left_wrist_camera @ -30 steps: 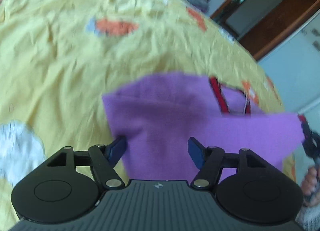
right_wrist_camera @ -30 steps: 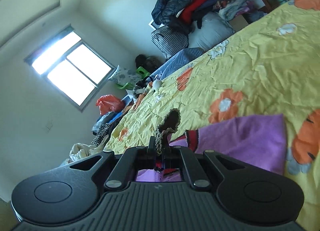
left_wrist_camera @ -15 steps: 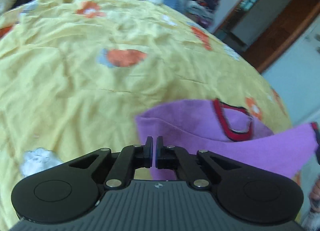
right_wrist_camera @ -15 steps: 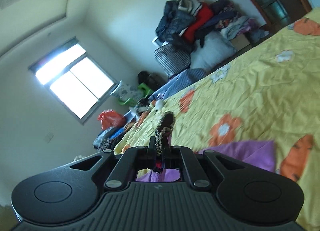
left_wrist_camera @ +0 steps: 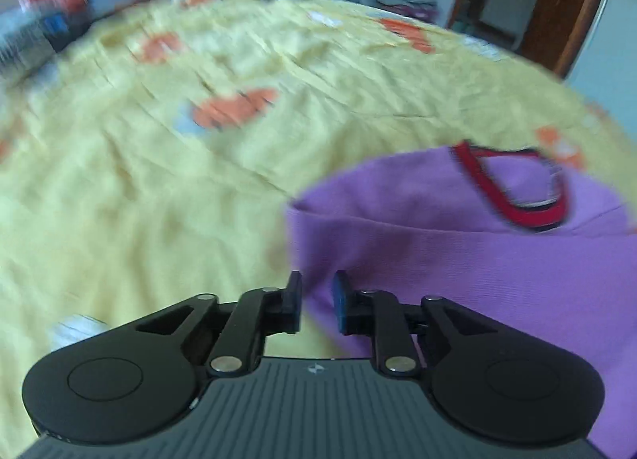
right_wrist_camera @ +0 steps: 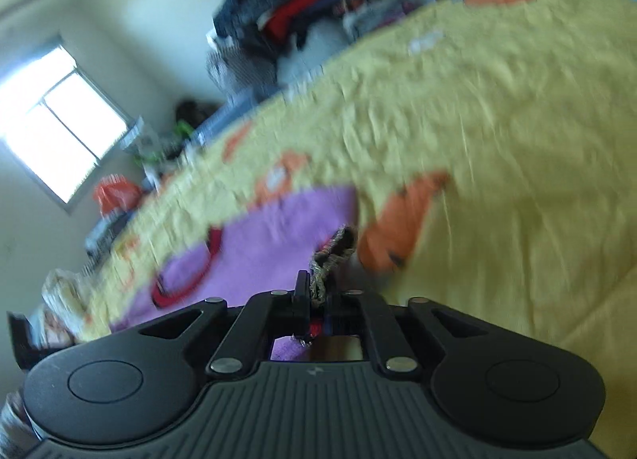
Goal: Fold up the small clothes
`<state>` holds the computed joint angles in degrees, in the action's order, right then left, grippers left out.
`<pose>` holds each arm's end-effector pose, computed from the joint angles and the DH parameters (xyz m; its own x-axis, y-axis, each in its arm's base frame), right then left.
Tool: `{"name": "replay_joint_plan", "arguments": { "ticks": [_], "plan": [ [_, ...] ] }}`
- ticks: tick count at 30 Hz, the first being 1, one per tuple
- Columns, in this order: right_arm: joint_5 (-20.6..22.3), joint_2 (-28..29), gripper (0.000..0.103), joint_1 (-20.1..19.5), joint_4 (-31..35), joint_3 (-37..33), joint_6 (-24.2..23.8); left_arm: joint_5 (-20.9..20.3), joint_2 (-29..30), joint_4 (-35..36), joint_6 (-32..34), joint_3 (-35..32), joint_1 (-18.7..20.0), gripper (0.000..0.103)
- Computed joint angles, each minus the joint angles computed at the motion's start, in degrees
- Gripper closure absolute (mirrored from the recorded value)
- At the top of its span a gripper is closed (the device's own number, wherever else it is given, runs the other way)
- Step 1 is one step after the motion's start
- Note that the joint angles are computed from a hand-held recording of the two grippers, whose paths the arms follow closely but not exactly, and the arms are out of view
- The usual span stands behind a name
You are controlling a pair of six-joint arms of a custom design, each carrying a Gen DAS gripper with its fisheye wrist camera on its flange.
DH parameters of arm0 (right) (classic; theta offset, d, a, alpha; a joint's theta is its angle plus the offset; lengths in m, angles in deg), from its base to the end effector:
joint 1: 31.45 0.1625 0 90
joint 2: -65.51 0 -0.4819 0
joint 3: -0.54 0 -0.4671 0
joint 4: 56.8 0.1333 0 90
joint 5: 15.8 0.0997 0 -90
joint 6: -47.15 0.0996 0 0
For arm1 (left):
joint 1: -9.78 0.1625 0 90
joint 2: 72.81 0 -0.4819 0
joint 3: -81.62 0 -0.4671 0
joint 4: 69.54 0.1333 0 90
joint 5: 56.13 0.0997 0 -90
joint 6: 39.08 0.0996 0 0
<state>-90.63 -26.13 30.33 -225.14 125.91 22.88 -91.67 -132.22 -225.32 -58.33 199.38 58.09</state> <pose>-0.1022 -0.5275 0.3864 -0.9929 0.0106 0.1188 -0.0784 0.6929 -0.7168 -0.2368 -0.5881 0.1352 -0.6933 0.0467 -0.7191 0.4565 0.8006 -0.3881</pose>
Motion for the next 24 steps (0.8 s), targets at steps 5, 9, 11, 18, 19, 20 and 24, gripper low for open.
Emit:
{"name": "replay_joint_plan", "arguments": {
  "ticks": [5, 9, 11, 18, 19, 20, 24],
  "plan": [
    [-2.1, -2.9, 0.064, 2.7, -10.0, 4.2, -7.1, 0.8, -2.7, -8.9, 3.5, 3.9, -3.7, 0.071],
    [-3.4, -2.1, 0.064, 6.0, -9.3, 4.6, -12.7, -10.8, -1.6, -20.2, 7.4, 5.3, -5.6, 0.012],
    [-5.2, -0.2, 0.064, 7.2, -10.9, 5.0, -14.0, -8.4, 2.7, -22.2, 10.3, 4.5, -6.7, 0.015],
    [-5.6, 3.3, 0.064, 7.4, -7.0, 5.3, -16.4, 1.4, 7.5, -17.8, 11.9, 5.6, -5.7, 0.008],
    [-4.7, 2.6, 0.064, 7.4, -4.1, 5.1, -17.4, 1.4, 6.4, -17.0, 10.1, 6.3, -5.4, 0.007],
    [-1.9, 1.5, 0.064, 6.8, -0.5, 4.7, -17.1, 0.7, 5.1, -16.3, 8.0, 6.9, -4.7, 0.000],
    [-1.9, 0.2, 0.064, 6.5, -5.7, 5.6, -14.0, 1.2, 2.0, -19.2, 7.5, 9.9, -3.5, 0.000]
  ]
}}
